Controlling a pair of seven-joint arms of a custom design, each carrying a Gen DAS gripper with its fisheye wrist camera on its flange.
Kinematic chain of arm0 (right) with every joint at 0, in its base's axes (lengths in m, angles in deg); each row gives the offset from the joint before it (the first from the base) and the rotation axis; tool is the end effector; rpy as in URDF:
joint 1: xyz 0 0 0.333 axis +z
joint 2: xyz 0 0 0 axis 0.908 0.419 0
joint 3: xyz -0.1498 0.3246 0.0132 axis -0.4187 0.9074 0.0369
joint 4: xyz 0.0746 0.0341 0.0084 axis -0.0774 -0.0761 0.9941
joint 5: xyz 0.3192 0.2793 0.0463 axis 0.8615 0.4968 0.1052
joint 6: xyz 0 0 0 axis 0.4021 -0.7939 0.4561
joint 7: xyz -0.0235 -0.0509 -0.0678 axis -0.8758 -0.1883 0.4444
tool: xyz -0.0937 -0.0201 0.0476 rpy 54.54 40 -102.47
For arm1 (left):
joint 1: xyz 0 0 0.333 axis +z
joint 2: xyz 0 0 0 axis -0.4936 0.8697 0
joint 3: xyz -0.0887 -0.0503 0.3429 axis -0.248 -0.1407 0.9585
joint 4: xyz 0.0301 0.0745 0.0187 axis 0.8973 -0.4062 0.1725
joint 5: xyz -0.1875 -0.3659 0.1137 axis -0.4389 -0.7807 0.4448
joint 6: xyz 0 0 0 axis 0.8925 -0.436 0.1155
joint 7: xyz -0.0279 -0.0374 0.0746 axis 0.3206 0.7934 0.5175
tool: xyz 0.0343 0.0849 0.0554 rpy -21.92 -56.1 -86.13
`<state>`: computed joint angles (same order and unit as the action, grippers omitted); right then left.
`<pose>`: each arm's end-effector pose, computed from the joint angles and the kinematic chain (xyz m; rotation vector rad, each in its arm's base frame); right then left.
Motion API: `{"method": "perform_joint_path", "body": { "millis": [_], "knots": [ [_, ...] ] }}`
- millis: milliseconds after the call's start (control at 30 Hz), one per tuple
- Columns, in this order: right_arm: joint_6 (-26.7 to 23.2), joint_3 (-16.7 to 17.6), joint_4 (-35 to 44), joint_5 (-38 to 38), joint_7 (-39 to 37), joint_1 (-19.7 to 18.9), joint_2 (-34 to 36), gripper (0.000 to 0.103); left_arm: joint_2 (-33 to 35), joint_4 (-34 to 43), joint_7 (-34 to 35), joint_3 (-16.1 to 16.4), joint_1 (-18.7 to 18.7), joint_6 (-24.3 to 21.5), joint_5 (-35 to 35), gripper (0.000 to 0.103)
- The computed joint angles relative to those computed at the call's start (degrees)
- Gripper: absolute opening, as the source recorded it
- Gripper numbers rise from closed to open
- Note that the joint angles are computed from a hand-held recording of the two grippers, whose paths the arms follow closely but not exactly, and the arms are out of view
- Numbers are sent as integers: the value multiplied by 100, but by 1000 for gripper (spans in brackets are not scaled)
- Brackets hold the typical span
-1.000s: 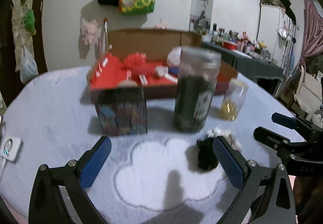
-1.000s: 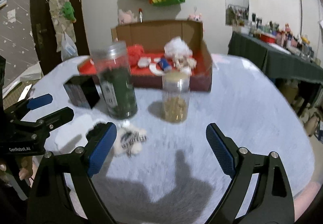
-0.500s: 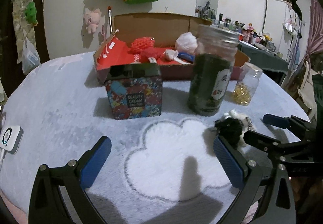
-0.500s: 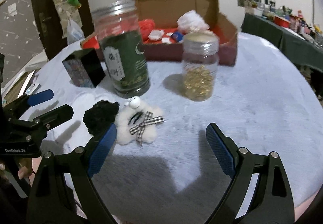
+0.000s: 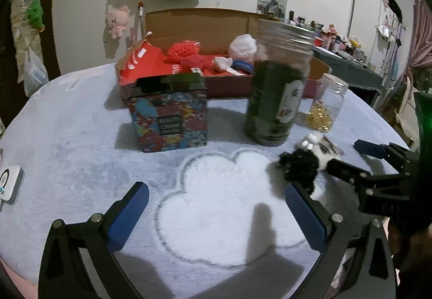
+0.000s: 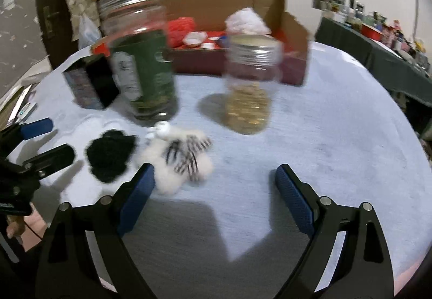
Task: Organize soft objects
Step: 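Move both open tools back out of the box toward the table items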
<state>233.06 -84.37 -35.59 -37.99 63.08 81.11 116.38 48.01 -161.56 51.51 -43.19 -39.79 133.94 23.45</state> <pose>0.6492 0.1353 0.2814 -1.7808 1.6583 -0.6784 0.6722 -0.2234 0.3051 -1.4803 2.0531 -0.9841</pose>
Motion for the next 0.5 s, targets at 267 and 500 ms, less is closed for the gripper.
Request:
{"method": "perform_joint_path", "body": {
  "millis": [267,500],
  "knots": [
    [192,1509,-282,-1446,515,-1815,-90,91,183,183,116,-1221,958,-252,483,103],
    [40,2590,-222,-3042,1066,-3192,121,91,303,336,350,-1480,1060,-380,574,97]
  ]
}}
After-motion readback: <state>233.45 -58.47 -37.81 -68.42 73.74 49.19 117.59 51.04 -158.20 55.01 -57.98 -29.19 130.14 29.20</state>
